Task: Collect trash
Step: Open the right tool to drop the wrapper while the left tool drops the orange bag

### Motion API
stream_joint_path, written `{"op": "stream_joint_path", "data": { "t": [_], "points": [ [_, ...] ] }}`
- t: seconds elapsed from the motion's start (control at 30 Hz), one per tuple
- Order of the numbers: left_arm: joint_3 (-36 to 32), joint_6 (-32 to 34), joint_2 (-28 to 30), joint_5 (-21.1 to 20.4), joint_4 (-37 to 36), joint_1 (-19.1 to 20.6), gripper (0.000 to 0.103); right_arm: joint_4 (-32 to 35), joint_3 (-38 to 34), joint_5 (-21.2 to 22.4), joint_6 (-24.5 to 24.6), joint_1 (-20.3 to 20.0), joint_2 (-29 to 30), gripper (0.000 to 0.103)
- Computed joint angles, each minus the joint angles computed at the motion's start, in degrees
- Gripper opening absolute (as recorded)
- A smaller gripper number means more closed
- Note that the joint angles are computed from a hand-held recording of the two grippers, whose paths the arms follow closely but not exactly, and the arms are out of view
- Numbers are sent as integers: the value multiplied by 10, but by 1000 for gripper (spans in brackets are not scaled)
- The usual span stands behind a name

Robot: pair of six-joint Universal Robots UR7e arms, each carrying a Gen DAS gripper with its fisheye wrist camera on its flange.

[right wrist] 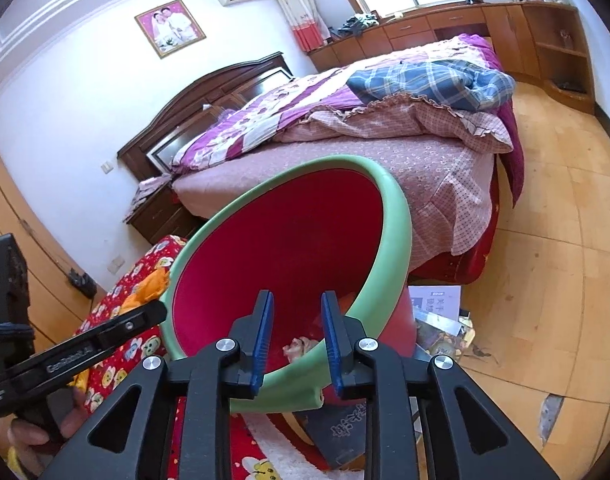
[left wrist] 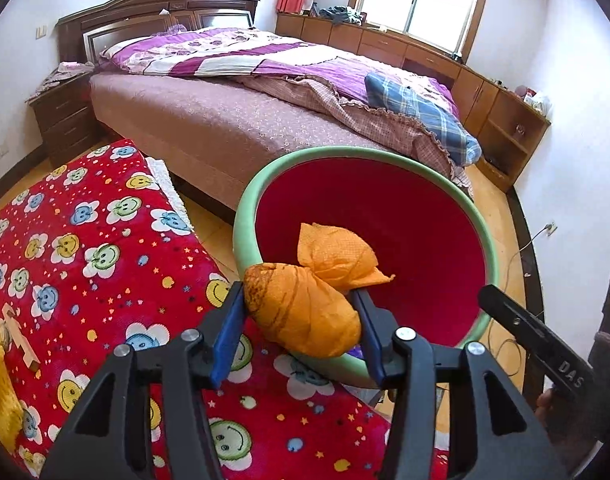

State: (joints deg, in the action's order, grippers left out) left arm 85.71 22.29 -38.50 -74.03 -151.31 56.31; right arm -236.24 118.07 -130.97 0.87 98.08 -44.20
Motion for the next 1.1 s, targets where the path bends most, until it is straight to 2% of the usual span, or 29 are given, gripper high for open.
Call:
{"op": "stream_joint_path", "data": {
  "t": [0.17,0.3,0.5,0.63,0.8,1.1],
  "points": [
    [0,8,2,-3,-4,-2,57,-8,4,-2,0,4,-1,25],
    [8,22,-2,-6,-30,-8,65,-11,8,-1,-2,6,-2,26],
    [11,20,-11,-6,-34,-10,65,-9,5,-9,-5,15,1,32],
    [21,10,-25,-7,-29,-7,65,-8,4,-8,-3,21,2,45],
    [44,10,-48,1,-43,-4,65,-6,-3,-16,1,35,14,48],
    [79,14,-97,16,-56,8,65,36,-21,9,9,56,35,50]
  ]
}}
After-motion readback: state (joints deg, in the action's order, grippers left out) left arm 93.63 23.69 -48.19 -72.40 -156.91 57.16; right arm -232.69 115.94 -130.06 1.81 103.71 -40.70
